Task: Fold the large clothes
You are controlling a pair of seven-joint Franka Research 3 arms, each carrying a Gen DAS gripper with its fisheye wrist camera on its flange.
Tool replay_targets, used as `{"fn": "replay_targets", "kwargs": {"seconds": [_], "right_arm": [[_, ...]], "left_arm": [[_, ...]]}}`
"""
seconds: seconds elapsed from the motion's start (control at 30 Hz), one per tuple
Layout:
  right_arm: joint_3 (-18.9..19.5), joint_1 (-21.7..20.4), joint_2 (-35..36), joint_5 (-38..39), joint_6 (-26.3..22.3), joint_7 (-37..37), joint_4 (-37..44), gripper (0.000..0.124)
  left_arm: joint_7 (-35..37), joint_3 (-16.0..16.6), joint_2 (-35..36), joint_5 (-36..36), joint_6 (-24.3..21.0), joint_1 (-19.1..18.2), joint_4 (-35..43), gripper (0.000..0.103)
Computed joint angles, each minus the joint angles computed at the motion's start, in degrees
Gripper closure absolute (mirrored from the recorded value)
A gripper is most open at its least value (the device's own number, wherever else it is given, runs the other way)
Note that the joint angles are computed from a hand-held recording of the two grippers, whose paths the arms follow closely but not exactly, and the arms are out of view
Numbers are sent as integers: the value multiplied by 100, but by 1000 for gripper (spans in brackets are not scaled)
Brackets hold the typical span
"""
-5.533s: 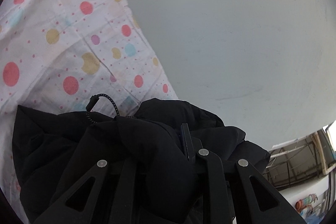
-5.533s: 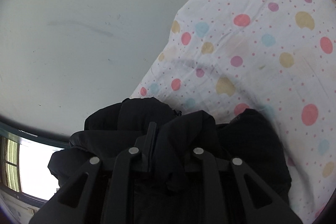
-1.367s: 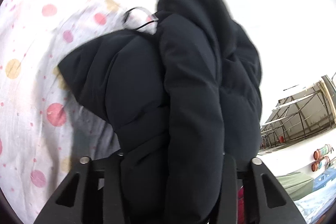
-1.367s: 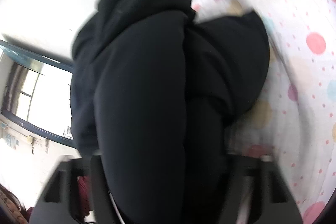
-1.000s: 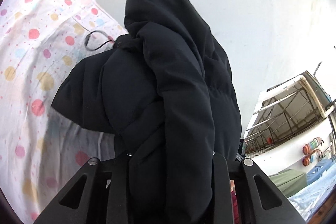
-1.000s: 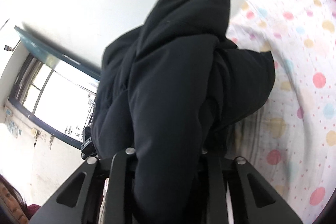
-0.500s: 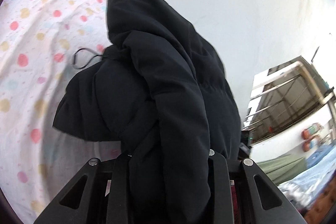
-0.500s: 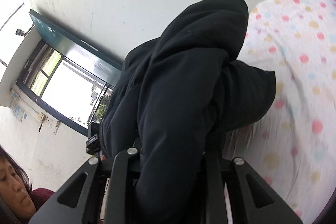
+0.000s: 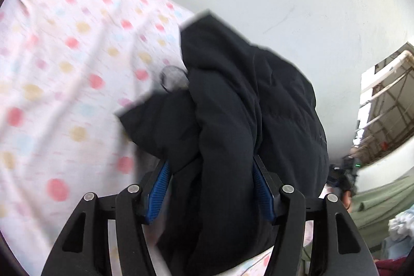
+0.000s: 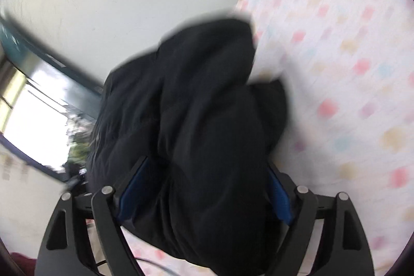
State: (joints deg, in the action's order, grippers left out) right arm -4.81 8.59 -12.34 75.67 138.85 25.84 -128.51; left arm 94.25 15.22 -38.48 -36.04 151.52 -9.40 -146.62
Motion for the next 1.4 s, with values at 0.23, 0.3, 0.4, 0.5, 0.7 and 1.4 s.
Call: {"fn": "replay_targets", "kwargs": {"seconds": [0.23,0.3,0.4,0.5,0.7,1.4], "right_arm": [[-49,128,-377,-27,242,-267,99,37],[12,158,10,-307,125,86,485,37],[78,141,489,-510,-15,414,1001,37],[223,65,867,-973,-116,970,1460,37],[484,66,1038,-1218,318,964,1603,95],[579,554,3022,-2975,2109,2876,4007,115]], "left_arm": [[202,279,50,83,292,-272,325,10],[179,373,592,-80,335,-507,703,10],[566,722,1286,-849,24,-828,1196,10],[639,925,1913,-1433,-473,-885,1653,10],[1259,604,2079,-2363,-236,-716,1703,88],[-979,-1211,4571,482,234,1200,4028,77]]}}
